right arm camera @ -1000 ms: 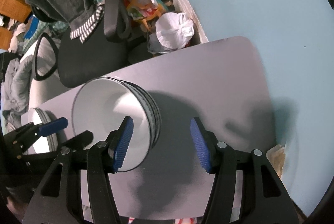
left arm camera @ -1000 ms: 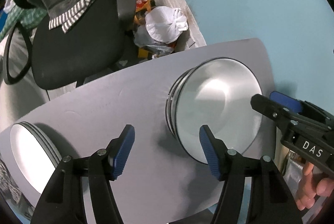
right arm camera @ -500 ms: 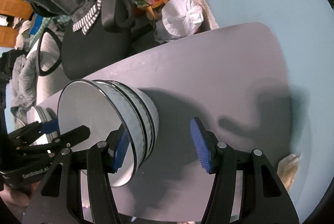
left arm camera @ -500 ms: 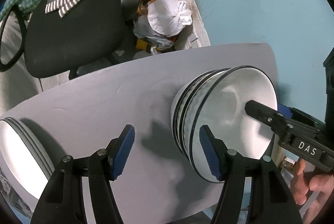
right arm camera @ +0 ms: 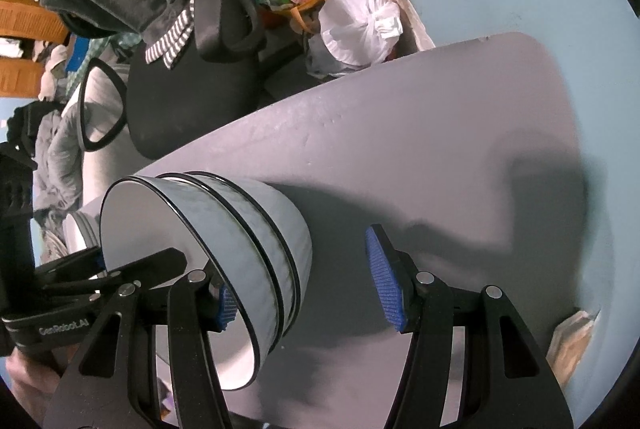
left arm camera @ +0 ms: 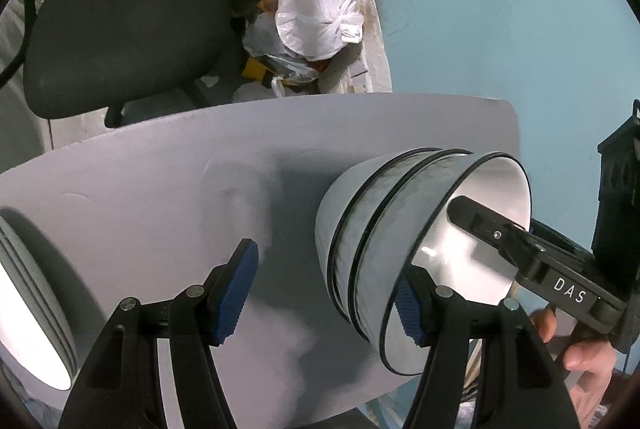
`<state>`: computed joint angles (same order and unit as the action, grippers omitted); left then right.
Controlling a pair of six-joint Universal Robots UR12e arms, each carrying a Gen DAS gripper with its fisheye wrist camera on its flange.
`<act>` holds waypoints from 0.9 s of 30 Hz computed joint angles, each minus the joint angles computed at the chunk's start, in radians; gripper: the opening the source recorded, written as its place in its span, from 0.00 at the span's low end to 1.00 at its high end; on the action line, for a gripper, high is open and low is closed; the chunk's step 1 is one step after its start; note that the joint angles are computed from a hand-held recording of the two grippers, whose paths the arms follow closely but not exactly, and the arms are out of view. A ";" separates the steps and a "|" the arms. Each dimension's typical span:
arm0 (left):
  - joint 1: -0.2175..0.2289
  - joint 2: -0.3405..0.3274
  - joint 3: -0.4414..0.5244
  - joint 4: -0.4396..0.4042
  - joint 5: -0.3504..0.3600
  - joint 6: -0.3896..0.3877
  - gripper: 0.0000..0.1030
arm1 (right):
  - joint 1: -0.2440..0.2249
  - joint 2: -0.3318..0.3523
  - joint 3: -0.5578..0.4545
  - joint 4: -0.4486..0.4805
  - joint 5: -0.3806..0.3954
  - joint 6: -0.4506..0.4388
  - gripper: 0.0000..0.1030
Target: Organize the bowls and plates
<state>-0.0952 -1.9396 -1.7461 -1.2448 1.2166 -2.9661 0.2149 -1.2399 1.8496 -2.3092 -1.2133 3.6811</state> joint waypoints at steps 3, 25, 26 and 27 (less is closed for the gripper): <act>0.008 -0.002 -0.003 -0.010 -0.034 -0.008 0.55 | 0.000 0.001 -0.003 0.005 -0.002 -0.014 0.55; 0.010 0.008 -0.012 0.000 -0.055 0.013 0.25 | -0.017 0.017 -0.025 0.066 0.113 -0.078 0.23; 0.012 0.007 -0.011 -0.004 -0.059 0.009 0.25 | -0.018 0.017 -0.027 0.074 0.114 -0.084 0.23; 0.013 0.006 -0.010 -0.005 -0.061 0.006 0.24 | -0.017 0.017 -0.028 0.080 0.113 -0.087 0.22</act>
